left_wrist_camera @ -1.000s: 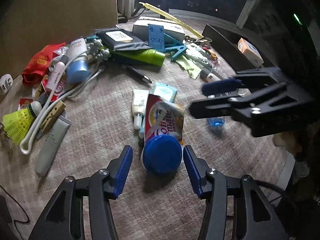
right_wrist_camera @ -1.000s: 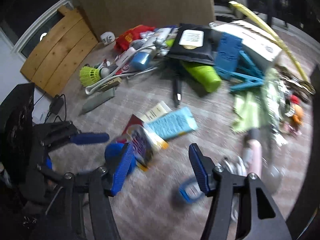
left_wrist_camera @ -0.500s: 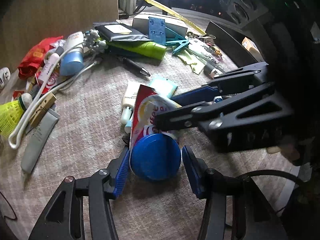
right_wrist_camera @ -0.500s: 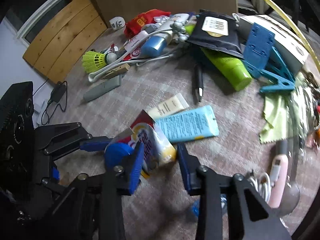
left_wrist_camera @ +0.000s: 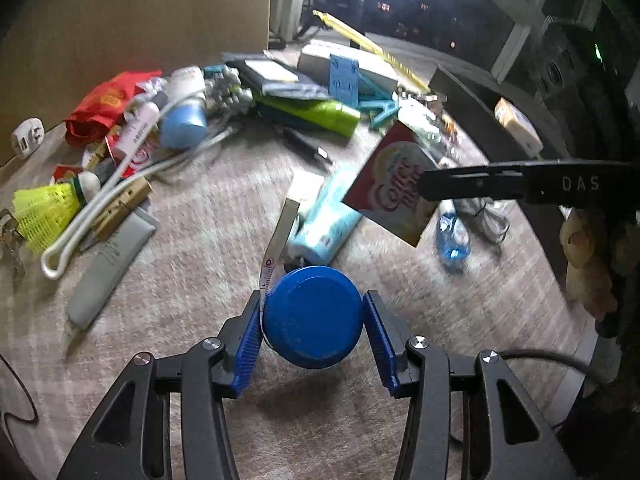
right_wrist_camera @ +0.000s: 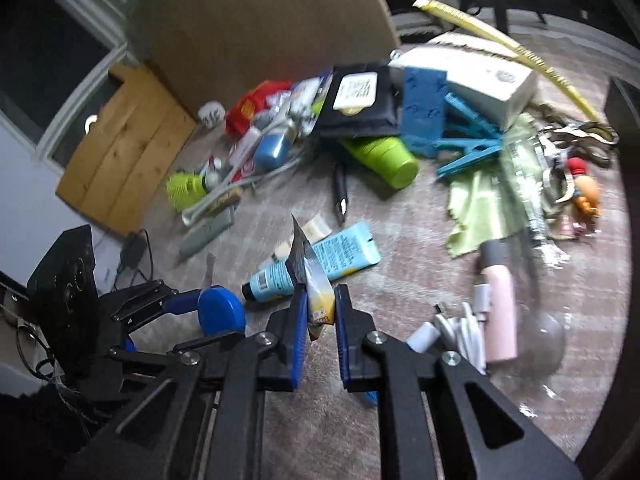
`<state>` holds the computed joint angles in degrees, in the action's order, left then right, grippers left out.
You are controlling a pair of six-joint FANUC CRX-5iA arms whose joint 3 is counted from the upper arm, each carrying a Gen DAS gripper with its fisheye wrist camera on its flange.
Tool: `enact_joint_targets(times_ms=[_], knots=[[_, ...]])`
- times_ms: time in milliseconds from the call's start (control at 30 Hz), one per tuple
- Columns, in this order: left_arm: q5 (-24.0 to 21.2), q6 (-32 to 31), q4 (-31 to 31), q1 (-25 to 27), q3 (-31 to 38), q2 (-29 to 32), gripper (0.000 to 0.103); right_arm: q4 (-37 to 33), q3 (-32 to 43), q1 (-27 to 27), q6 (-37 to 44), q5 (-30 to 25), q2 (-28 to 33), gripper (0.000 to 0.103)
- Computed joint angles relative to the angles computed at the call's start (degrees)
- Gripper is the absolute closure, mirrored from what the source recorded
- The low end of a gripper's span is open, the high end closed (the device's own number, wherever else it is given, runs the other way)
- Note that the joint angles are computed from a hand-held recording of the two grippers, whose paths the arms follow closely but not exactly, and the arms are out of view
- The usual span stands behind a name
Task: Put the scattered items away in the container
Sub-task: 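Carry the blue container and sachet over the black tray while opening both tools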
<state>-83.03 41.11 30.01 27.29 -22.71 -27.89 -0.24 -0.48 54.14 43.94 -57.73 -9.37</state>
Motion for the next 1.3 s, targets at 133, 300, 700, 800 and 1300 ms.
enact_joint_targets(times_ms=[133,300,700,800,1300], knots=[[1.06,1.07,1.54,-1.76,0.95,0.74,0.057,5.69,-3.08,1.58,-6.38,1.52,-2.90,0.090],[2.95,3.28,3.95,-6.33,2.63,2.48,0.057,14.09,-8.79,3.09,-17.06,1.84,-8.65,0.090],[9.73,10.49,5.82,-25.19,9.14,9.18,0.057,38.68,-19.46,11.64,-42.88,-21.22,-23.83,0.090],[11.75,12.55,5.14,-31.31,11.99,11.98,0.057,42.46,-20.47,14.62,-46.39,-31.03,-25.82,0.090],[18.01,18.79,1.10,-49.84,24.50,22.17,0.052,43.62,-20.30,14.59,-48.54,-49.17,-25.98,0.085]])
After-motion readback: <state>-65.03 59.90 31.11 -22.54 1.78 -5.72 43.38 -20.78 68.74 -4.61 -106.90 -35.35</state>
